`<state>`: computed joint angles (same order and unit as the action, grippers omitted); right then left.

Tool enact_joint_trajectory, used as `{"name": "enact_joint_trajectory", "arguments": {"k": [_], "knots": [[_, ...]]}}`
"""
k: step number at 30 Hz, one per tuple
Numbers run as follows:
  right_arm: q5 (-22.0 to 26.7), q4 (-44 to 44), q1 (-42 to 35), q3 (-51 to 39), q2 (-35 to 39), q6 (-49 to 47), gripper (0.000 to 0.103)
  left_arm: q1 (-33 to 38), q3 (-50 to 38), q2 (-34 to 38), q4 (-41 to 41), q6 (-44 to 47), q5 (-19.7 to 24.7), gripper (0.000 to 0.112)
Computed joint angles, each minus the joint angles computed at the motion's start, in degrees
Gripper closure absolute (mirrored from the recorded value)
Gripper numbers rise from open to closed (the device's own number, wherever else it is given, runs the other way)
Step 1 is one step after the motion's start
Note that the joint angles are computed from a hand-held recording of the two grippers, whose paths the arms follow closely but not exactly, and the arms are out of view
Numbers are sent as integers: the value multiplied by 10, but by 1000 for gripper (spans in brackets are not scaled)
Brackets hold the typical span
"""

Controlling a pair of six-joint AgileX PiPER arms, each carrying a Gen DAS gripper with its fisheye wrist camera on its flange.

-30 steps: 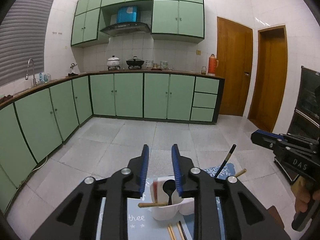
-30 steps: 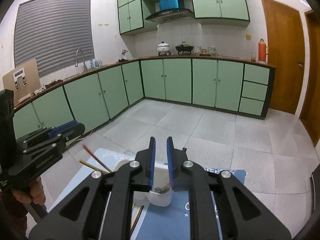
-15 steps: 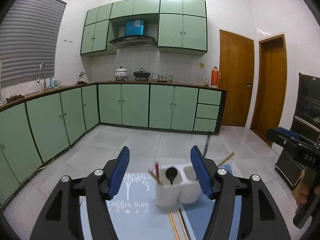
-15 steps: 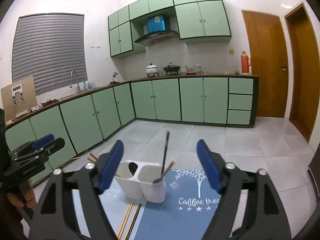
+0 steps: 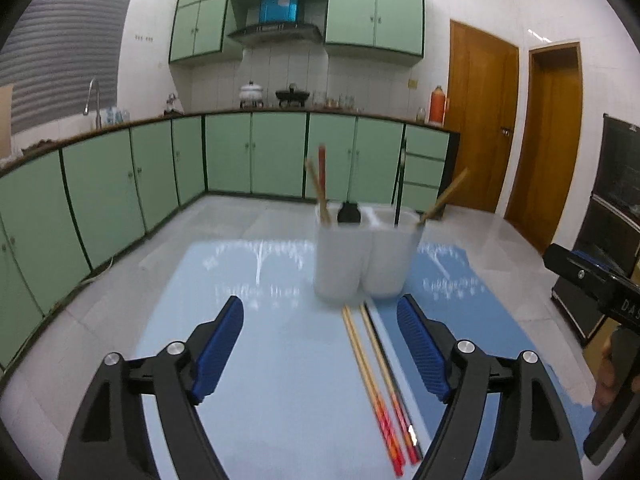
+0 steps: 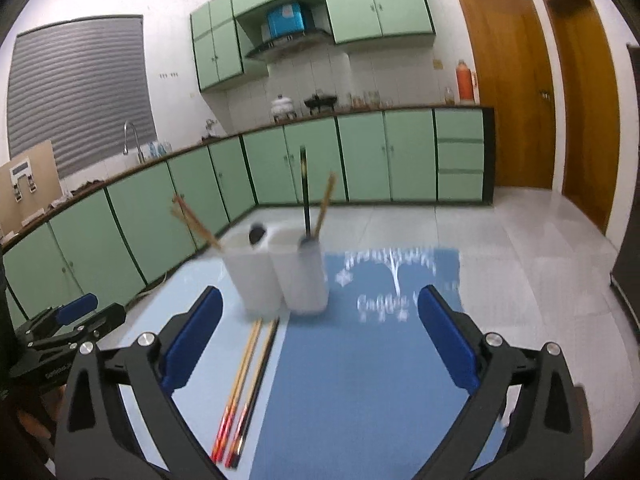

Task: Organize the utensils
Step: 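Open both tools and withdraw from the holder, then grasp the black chopstick with the right tool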

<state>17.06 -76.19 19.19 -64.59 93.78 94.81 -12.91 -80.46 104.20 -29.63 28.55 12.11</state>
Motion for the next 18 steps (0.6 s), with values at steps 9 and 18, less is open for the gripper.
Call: {"name": "enact_joint_trajectory", "arguments": {"k": [9,18], "knots": [[42,-138,71,63,34,177,8,-5,116,-10,-124,137,-63,35],[53,-107,118,72,71,152,11,5,151,-12,-32,42,-60,35]]}}
